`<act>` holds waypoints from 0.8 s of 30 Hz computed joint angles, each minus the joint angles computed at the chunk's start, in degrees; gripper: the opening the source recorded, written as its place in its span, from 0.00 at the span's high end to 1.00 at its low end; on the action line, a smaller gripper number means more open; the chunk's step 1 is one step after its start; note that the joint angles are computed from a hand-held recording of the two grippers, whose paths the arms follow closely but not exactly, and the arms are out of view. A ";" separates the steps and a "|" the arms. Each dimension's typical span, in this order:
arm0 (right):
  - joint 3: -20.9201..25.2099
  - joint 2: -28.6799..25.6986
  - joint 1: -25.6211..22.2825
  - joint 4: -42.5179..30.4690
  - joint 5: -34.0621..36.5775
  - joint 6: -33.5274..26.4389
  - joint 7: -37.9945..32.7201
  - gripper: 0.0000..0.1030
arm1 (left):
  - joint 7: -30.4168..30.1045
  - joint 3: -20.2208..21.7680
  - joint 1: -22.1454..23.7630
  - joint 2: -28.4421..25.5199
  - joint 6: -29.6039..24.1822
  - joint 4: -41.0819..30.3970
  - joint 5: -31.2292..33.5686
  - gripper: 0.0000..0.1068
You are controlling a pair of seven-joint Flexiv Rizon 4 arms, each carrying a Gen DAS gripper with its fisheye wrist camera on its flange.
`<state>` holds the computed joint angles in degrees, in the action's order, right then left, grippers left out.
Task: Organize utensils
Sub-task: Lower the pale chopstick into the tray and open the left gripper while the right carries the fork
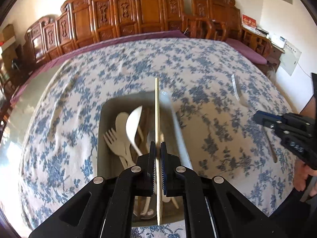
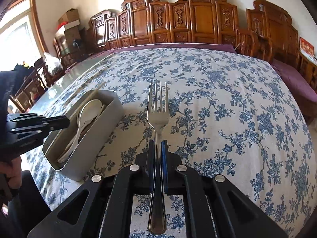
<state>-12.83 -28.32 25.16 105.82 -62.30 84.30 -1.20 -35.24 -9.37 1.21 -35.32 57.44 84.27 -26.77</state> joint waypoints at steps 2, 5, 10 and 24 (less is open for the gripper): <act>0.63 -0.28 -0.44 -0.12 0.83 -0.09 -0.97 0.92 | -1.07 1.33 -0.85 -1.04 0.32 -0.60 1.80 0.96; 0.22 -0.27 -0.36 0.17 1.27 0.29 -1.01 0.92 | -2.15 1.86 -1.01 -2.12 -0.32 -1.34 3.17 0.96; -0.77 -0.07 0.26 0.57 0.95 0.96 -0.29 0.92 | -3.41 2.11 -1.20 -3.25 -1.20 -2.42 4.71 0.96; 1.66 -0.47 0.19 -1.13 0.89 -0.75 -2.16 0.92 | -3.56 0.92 0.50 -2.16 -1.07 -1.14 3.67 0.93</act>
<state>-11.17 -28.79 25.35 104.69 -61.41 83.55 -3.36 -38.80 -8.46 1.71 -37.48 56.37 83.12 -23.09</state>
